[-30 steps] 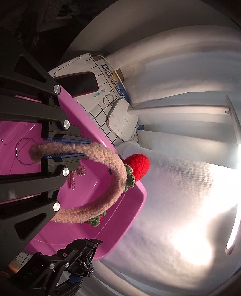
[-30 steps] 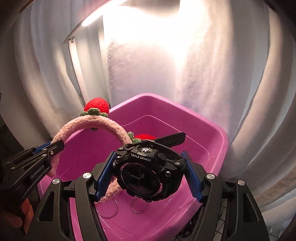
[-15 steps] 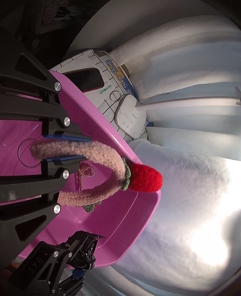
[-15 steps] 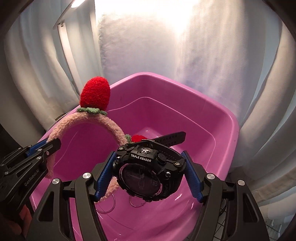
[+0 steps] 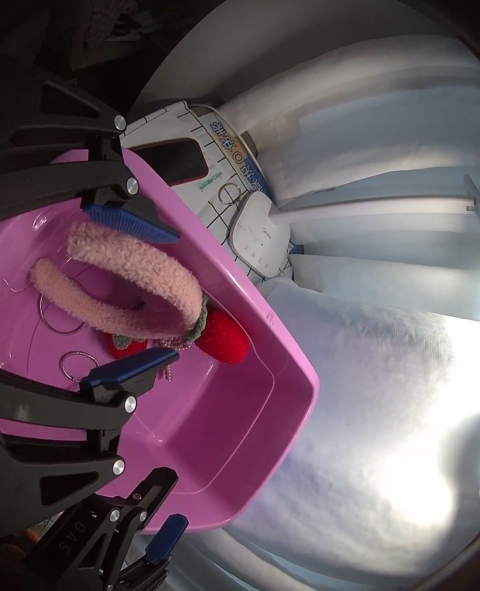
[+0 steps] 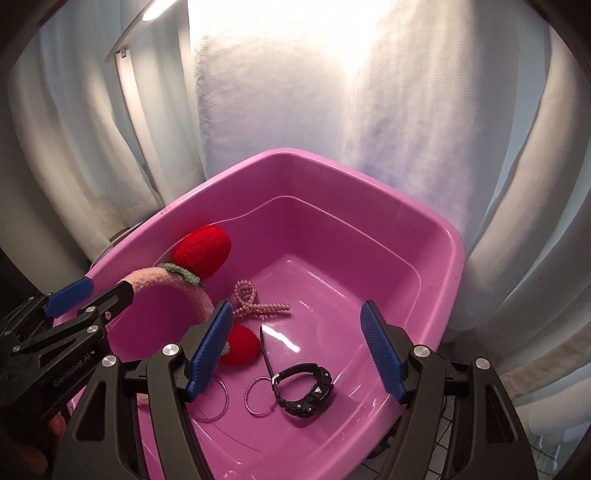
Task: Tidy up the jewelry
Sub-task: 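Open left tool to drop the headband while right tool drops the watch into the tub, then move left tool to the black lanyard strap while right tool approaches the plush sloth keychain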
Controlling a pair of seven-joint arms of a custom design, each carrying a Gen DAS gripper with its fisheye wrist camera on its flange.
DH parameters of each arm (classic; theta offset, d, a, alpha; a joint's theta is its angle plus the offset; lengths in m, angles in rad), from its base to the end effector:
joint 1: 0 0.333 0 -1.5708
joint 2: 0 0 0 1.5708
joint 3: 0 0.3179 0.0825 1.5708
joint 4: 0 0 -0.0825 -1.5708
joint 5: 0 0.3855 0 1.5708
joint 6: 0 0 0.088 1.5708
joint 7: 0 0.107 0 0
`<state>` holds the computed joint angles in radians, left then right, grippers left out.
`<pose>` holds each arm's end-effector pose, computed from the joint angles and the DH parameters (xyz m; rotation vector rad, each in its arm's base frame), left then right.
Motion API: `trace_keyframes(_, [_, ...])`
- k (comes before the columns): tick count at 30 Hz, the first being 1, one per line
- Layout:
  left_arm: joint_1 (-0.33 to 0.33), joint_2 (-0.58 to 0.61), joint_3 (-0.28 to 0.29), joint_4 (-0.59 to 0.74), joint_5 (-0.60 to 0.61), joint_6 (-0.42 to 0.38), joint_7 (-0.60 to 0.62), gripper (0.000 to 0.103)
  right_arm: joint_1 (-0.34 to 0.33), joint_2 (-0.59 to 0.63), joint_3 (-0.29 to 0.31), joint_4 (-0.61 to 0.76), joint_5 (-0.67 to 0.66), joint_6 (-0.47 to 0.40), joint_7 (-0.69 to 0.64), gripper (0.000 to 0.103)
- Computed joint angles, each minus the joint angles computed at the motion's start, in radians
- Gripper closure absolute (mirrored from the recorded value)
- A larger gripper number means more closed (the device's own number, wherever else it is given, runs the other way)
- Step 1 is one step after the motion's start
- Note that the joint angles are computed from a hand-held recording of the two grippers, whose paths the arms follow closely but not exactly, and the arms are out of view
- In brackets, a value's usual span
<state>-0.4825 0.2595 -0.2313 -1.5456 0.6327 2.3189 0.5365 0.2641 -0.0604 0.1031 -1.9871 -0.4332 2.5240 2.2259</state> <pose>0.5364 -0.4251 0.5669 -1.8538 1.7973 -0.7412 0.5449 0.2154 0.5583 -1.8269 1.8406 -0.6732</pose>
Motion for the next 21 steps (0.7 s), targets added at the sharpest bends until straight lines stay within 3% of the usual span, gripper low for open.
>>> trace_keyframes(1, [-0.006, -0.008, 0.006, -0.008, 0.026, 0.005, -0.020, 0.024, 0.000, 0.001, -0.001, 0.001, -0.001, 0.002, 0.001, 0.034])
trace_keyframes(7, [-0.007, -0.008, 0.000, 0.005, 0.035, -0.011, -0.007, 0.017, -0.005, -0.024, 0.003, -0.023, -0.011, 0.020, 0.023, 0.034])
trace_keyframes(15, [-0.005, -0.032, -0.013, -0.015, 0.009, 0.013, -0.013, 0.015, -0.047, -0.135, 0.033, -0.125, -0.036, 0.070, 0.104, 0.034])
trace_keyframes(21, [-0.027, -0.038, -0.033, -0.011, 0.005, 0.037, 0.008, 0.015, -0.111, -0.287, 0.076, -0.265, -0.027, 0.102, 0.160, 0.034])
